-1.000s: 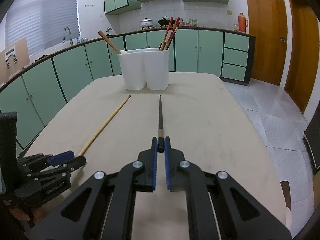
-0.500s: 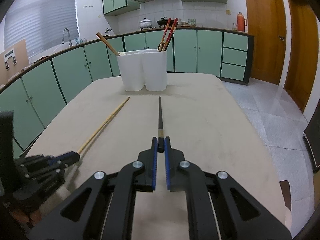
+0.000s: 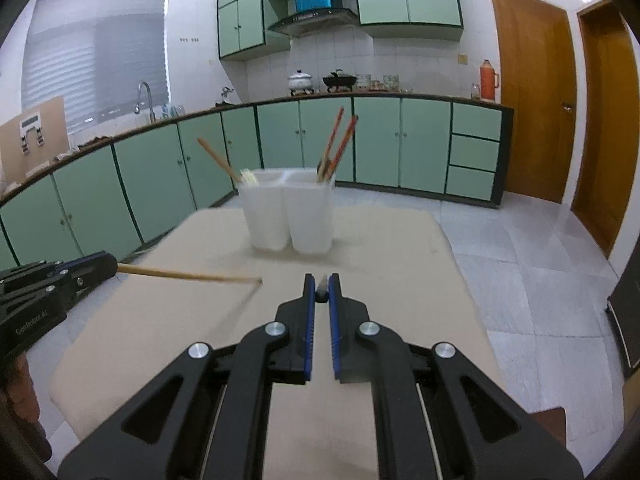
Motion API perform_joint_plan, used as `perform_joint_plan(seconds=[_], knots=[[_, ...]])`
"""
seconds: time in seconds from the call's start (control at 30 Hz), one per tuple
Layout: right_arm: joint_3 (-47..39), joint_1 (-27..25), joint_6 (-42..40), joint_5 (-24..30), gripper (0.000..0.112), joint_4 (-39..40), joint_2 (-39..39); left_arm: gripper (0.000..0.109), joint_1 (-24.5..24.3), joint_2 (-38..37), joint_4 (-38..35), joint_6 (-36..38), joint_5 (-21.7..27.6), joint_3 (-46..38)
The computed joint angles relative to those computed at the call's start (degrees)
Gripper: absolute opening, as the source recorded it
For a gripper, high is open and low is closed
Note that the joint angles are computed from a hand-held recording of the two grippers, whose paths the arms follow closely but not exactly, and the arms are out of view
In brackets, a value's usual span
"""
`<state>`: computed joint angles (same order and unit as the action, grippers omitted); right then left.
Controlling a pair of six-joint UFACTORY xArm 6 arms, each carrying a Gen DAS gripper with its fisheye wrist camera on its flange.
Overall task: Organize utensils
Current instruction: 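Lift both chopsticks and lower them into the white holder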
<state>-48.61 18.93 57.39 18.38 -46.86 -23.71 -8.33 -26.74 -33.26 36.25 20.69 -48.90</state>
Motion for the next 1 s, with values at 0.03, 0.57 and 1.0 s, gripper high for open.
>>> perform_joint_plan(seconds=[0.03,0.57,1.0], knots=[[-1.0,-0.3,-2.6,-0.3,0.006,2.7,0.5,0.006,-0.1,0.5,-0.8,0.9,-0.1,-1.0],[-31.3,-1.8,-46.0,10.6,0.006,42.5,16.1,0.006,-0.3,12.6,-6.1,7.5,2.8,-20.5],[-68.9,-3.7,-49.4,17.9,0.006,42.2,37.9,0.006,1.2,25.0,-12.1,11.1,4.1,-42.2]])
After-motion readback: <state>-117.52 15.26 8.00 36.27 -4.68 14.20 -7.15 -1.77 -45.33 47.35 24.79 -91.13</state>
